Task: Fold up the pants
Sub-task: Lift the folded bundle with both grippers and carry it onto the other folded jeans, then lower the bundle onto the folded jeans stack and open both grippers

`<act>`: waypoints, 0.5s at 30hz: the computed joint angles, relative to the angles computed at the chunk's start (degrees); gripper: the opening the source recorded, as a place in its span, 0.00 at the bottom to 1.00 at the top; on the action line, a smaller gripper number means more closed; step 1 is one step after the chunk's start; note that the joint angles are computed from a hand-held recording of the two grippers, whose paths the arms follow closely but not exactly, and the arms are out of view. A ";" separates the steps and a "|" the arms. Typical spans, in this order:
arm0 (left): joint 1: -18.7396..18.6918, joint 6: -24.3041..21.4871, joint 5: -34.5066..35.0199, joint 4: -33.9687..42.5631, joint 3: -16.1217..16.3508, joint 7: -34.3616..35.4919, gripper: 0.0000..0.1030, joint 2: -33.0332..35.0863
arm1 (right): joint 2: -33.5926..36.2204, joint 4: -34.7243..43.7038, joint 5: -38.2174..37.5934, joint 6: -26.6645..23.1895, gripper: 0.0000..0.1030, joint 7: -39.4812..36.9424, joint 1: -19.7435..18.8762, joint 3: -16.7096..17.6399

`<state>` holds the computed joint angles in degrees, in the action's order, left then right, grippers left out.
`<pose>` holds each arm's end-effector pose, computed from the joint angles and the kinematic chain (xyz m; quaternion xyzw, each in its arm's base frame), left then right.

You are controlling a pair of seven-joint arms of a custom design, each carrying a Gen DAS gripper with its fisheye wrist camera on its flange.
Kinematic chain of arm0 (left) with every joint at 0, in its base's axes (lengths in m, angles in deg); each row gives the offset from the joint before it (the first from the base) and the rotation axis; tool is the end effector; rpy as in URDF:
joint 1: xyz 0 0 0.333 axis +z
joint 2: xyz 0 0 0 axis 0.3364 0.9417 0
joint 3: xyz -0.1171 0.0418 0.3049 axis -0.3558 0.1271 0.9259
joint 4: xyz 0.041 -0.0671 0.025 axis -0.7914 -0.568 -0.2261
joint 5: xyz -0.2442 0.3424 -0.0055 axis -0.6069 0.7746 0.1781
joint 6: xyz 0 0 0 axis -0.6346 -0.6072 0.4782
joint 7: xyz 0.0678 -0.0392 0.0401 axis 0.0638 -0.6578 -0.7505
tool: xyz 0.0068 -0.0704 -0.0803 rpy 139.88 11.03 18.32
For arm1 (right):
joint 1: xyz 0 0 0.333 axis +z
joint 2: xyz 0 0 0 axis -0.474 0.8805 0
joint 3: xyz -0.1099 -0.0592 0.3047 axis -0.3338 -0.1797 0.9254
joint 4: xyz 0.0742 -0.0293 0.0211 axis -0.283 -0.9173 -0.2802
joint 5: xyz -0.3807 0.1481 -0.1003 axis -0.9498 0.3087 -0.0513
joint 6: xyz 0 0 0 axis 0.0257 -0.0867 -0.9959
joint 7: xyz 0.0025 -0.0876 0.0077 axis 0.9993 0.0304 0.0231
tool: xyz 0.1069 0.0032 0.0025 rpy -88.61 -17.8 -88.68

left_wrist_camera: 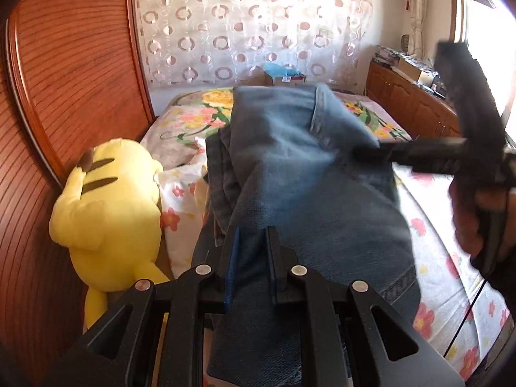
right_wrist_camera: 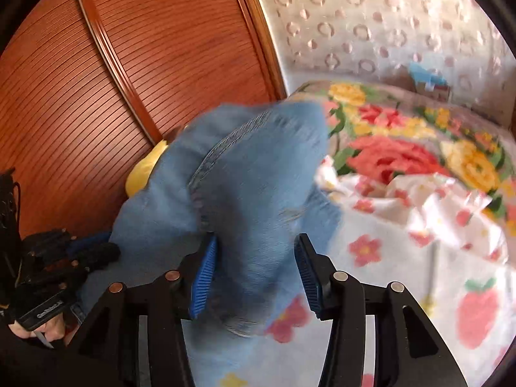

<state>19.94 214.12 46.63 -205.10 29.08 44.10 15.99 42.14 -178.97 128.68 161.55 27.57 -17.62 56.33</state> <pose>0.4585 -0.1216 0.3287 -0.7341 0.5662 -0.2414 0.2868 0.6683 0.2215 0.4035 -0.8565 0.3005 -0.0283 0.4188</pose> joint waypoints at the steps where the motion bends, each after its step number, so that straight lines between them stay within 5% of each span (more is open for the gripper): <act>1: 0.10 0.20 0.59 -0.23 0.10 -1.03 0.15 0.13 | -0.36 -0.07 0.87 0.47 0.51 -0.82 -0.31 0.08; 5: -0.36 -0.98 -1.15 0.10 -0.19 -0.47 0.16 0.62 | -4.79 -4.45 9.13 1.85 0.51 -10.92 -1.14 1.19; 8: -0.30 -1.27 -0.27 0.10 -0.08 -1.75 0.17 0.62 | -6.68 -7.33 13.87 -0.18 0.42 -15.88 -0.83 0.98; 11: -0.49 -2.09 -1.29 -0.18 -0.24 -1.15 0.17 0.20 | -4.15 -5.53 15.55 3.91 0.37 -18.04 1.53 0.78; 15: -0.44 -2.26 -0.56 -0.43 -0.27 -2.47 0.18 0.01 | 2.23 -0.43 6.45 8.38 0.33 -9.43 4.17 -0.07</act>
